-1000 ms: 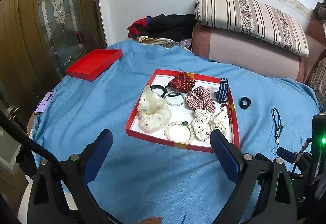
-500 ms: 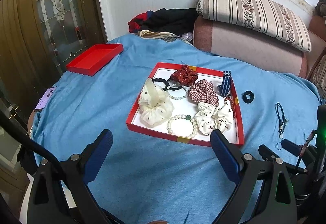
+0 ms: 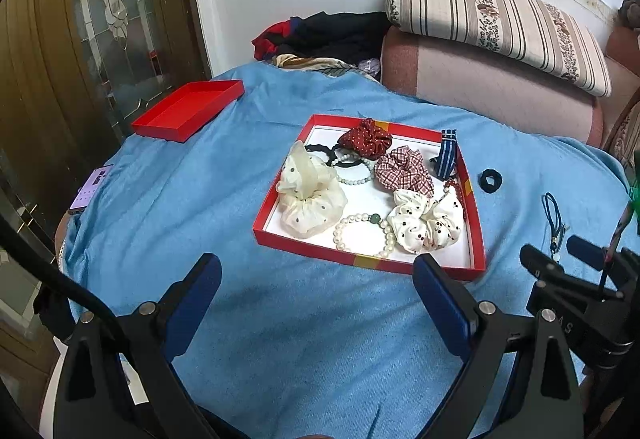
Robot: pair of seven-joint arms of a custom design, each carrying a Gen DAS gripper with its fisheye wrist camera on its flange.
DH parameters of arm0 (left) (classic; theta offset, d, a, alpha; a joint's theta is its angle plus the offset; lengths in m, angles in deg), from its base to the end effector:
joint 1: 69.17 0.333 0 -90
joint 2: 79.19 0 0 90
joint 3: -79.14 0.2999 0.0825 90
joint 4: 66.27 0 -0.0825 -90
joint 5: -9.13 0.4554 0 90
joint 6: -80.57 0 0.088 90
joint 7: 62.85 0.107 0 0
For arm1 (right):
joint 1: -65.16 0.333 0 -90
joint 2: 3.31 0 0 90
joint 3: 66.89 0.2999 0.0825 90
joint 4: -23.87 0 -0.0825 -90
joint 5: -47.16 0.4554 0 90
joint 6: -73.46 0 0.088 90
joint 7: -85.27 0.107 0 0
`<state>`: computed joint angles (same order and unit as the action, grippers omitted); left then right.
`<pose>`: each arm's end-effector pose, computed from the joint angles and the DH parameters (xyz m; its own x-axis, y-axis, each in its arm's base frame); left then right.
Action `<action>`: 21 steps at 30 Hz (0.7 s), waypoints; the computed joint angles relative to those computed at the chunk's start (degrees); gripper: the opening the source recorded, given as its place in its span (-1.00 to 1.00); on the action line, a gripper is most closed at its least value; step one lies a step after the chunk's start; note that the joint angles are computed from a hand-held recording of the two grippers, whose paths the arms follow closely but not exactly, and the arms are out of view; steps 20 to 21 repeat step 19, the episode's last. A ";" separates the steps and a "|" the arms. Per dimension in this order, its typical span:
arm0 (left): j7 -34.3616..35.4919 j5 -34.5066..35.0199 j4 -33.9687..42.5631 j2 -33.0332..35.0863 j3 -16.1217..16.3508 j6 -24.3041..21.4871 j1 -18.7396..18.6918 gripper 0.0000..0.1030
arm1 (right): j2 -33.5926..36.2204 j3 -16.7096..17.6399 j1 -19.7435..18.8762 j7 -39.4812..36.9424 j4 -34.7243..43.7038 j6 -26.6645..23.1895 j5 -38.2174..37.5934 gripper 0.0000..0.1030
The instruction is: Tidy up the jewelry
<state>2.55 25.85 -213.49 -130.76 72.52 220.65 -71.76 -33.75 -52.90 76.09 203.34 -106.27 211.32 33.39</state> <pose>0.4106 -0.0728 0.6041 0.1561 -0.9852 -0.0702 -0.6714 -0.0537 -0.7391 0.4670 0.2328 0.5998 0.0615 -0.9970 0.0462 -0.7474 -0.0767 -0.6599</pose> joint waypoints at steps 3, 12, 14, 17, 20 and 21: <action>0.14 -0.07 -0.17 -0.08 0.12 0.39 -0.05 0.86 | -0.01 0.53 -0.29 0.55 0.28 0.46 -0.90 0.34; 0.81 -0.65 -1.00 -0.95 0.45 1.17 -0.40 0.86 | 1.13 0.77 -0.29 1.37 1.32 0.30 -2.10 0.36; 0.92 -0.43 -1.11 -1.05 0.25 1.36 -0.25 0.86 | 1.47 0.80 -0.31 1.65 1.60 0.08 -2.31 0.36; 1.34 -0.23 -1.28 -1.19 0.27 1.62 -0.26 0.86 | 1.79 0.67 -0.04 1.95 1.80 -0.11 -2.33 0.36; 1.48 -0.62 -1.13 -1.04 0.50 1.31 -0.48 0.86 | 1.87 0.54 0.15 1.92 1.79 -0.11 -2.28 0.36; 1.48 -0.62 -1.13 -1.04 0.50 1.31 -0.48 0.86 | 1.87 0.54 0.15 1.92 1.79 -0.11 -2.28 0.36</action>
